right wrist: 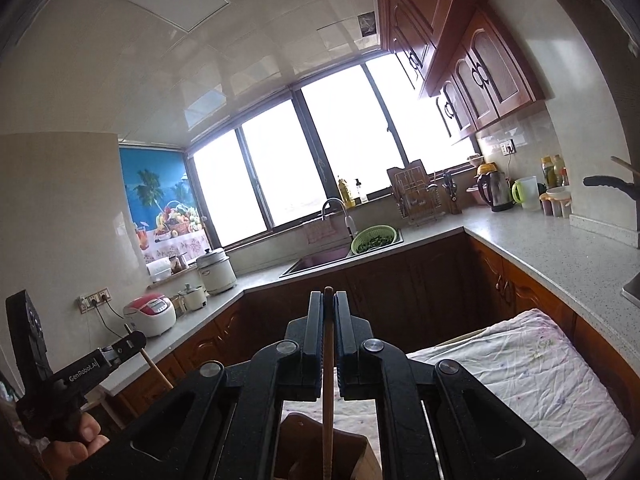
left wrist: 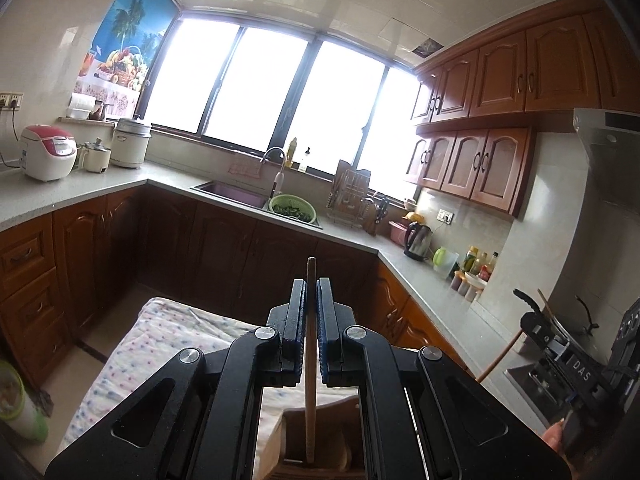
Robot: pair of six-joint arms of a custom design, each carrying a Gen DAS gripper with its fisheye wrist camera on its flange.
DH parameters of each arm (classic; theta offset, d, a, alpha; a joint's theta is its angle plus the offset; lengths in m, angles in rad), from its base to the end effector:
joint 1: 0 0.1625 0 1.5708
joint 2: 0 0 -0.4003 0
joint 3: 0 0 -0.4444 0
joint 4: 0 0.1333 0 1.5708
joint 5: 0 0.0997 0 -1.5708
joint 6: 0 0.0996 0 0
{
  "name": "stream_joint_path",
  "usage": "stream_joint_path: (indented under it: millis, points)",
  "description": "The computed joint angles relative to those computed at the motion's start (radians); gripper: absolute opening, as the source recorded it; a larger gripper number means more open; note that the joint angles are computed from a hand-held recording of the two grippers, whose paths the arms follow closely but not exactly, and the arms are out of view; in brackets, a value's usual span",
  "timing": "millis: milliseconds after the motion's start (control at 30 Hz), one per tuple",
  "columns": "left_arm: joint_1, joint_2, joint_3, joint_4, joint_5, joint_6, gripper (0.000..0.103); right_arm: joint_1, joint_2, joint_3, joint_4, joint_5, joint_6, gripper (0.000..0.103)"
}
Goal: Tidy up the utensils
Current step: 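Lift the wooden chopstick with the right tool over the wooden holder, then open the right tool to drop the chopstick into the holder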
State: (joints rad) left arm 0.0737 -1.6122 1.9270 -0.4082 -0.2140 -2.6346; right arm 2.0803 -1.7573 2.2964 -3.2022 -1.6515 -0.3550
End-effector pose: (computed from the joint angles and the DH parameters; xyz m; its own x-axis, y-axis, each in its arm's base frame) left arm -0.3762 -0.2590 0.3236 -0.8797 -0.2511 -0.4038 0.3822 0.1316 -0.9146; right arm 0.3245 -0.3240 0.3705 -0.7706 -0.5370 0.3434 -0.5252 0.2296 -0.8194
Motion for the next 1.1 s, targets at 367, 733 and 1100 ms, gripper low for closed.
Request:
stream_joint_path:
  millis: [367, 733, 1100]
  points:
    - [0.133, -0.081, 0.209, -0.536, 0.043, 0.394, 0.004, -0.115, 0.116, 0.049, -0.112, 0.061, 0.013, 0.005]
    - [0.154, -0.075, 0.234, -0.644, 0.038, 0.531, 0.005, -0.122, 0.129, 0.050, -0.095, 0.047, 0.000, 0.005]
    - [0.156, -0.085, 0.242, -0.726, 0.014, 0.629, 0.012, -0.124, 0.114, 0.032, -0.024, 0.048, 0.017, 0.011]
